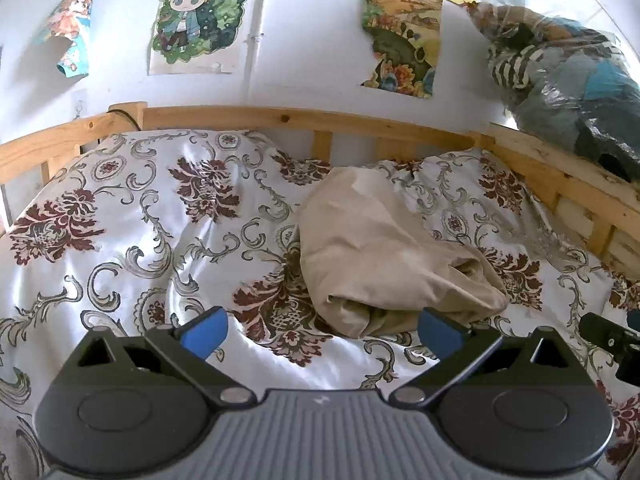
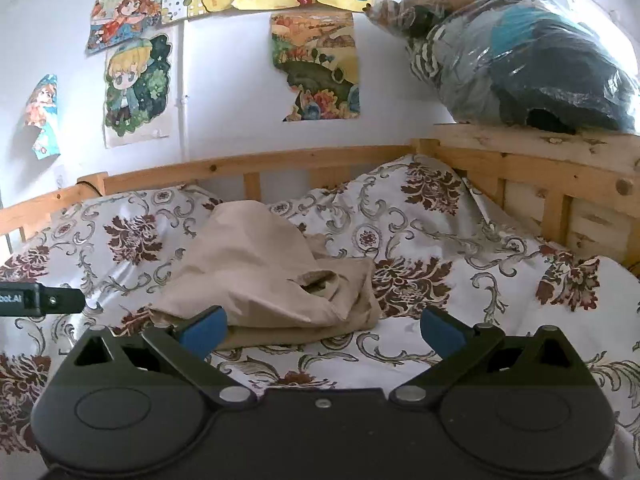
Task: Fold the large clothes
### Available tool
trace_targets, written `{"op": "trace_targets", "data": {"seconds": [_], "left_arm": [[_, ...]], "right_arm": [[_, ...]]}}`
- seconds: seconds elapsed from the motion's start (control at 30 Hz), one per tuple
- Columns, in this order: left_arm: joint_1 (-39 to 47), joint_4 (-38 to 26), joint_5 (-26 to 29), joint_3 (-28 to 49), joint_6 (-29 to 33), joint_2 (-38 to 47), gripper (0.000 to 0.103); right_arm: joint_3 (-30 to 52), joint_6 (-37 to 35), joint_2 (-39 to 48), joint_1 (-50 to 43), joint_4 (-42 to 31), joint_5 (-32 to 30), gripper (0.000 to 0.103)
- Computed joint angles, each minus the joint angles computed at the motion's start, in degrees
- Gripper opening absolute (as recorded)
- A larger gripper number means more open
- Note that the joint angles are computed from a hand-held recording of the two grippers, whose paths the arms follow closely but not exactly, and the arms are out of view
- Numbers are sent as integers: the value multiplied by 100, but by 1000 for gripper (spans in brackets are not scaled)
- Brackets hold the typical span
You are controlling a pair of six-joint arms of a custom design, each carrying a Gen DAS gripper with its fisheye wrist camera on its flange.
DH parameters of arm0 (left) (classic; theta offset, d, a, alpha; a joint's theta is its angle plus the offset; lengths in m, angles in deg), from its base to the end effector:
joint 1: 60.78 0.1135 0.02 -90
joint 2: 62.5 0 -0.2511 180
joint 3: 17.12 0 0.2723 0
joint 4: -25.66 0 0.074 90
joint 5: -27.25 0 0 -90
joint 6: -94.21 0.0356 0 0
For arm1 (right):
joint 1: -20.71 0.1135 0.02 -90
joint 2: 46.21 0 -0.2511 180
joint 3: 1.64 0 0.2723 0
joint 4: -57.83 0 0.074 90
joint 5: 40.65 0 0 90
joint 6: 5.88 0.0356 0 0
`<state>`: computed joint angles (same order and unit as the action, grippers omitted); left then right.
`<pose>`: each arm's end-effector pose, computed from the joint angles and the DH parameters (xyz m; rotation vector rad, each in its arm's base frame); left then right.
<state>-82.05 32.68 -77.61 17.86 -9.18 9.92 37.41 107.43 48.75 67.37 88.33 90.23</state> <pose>0.2399 -0.0836 0.1324 -0.0120 2.0836 -0.0957 0.2129 0.1916 0.0948 0.0525 1.9019 0.1056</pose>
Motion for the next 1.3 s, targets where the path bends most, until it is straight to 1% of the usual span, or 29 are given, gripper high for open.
{"op": "trace_targets", "data": {"seconds": [0.23,0.53,0.83,1.3], "left_arm": [[-36,31,-103,47,49,134,102],[-30,15,-111,29,66,86,102],[-180,-4,-297,27,31,28,102],[-183,-7,-307,39,18,57,102]], "right_arm": [[4,8,32,-72,40,-57,102],[28,26,82,-46,66,-40,102],[33,19,113,-52,112,-47,102],[88,100,64,-70,-89,-66,102]]}}
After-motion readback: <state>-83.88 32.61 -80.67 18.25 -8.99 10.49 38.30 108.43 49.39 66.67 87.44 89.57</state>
